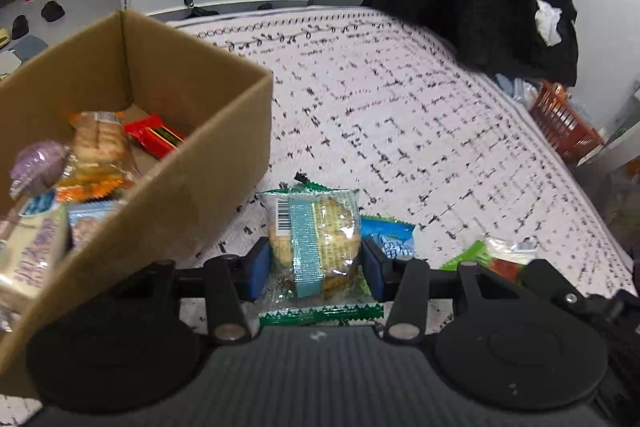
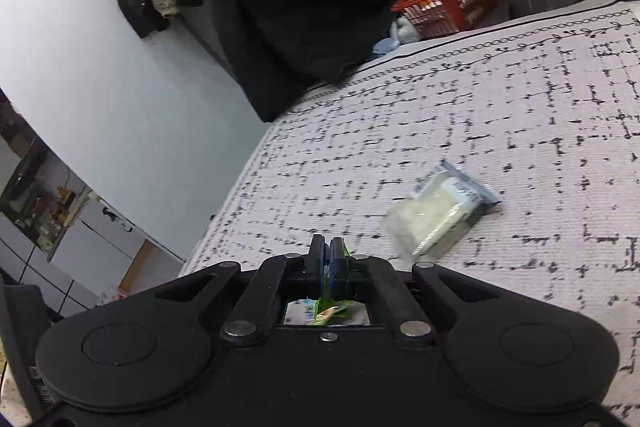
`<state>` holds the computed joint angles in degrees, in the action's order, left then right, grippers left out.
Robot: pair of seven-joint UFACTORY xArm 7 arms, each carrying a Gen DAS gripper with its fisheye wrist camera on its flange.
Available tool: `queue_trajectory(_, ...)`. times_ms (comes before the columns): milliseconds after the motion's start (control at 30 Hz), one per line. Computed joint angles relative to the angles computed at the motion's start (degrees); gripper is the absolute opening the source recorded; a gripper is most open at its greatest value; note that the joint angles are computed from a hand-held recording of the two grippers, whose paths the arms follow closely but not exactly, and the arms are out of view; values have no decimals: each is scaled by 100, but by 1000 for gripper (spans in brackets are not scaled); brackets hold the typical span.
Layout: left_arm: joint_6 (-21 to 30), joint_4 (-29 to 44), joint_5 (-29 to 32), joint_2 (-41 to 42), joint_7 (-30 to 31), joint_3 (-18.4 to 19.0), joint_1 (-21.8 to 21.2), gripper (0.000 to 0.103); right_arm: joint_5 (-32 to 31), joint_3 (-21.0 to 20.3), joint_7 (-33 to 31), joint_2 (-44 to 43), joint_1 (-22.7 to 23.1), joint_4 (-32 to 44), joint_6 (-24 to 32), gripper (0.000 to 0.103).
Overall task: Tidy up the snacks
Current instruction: 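Carry the biscuit packet to the box with the left tool while the right tool carries the green packet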
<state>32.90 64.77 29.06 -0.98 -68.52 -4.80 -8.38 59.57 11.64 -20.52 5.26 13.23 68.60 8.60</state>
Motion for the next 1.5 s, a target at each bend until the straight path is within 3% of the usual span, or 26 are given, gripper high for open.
queue_trajectory(567, -241, -407, -510, -1234, 582, -168, 543, 47, 1272, 234, -1397, -125, 454, 471, -394, 2)
queue_trajectory(767, -211, -535, -509, -1561, 668, -211, 865, 47, 865, 303, -1228, -104, 712, 546, -570, 2)
queue_trajectory(1000, -138, -711, -590, -1856, 908, -163, 1207, 47, 1287, 520, -1710, 19, 843, 867, -697, 2)
queue_trajectory(1167, -158, -838, -729, -1973, 1130, -81, 1380, 47, 955, 637, -1549, 220, 965, 1030, -737, 2)
queue_trajectory(1367, -227, -952, -894, -2005, 1380, 26, 1558, 47, -28, 762, -561, 506, 1012, 1115, -857, 2)
queue_trajectory(1500, -247, -990, -1015, -1963, 1571, 85, 1626, 47, -401, 975, -302, 660, 885, 1180, -879, 2)
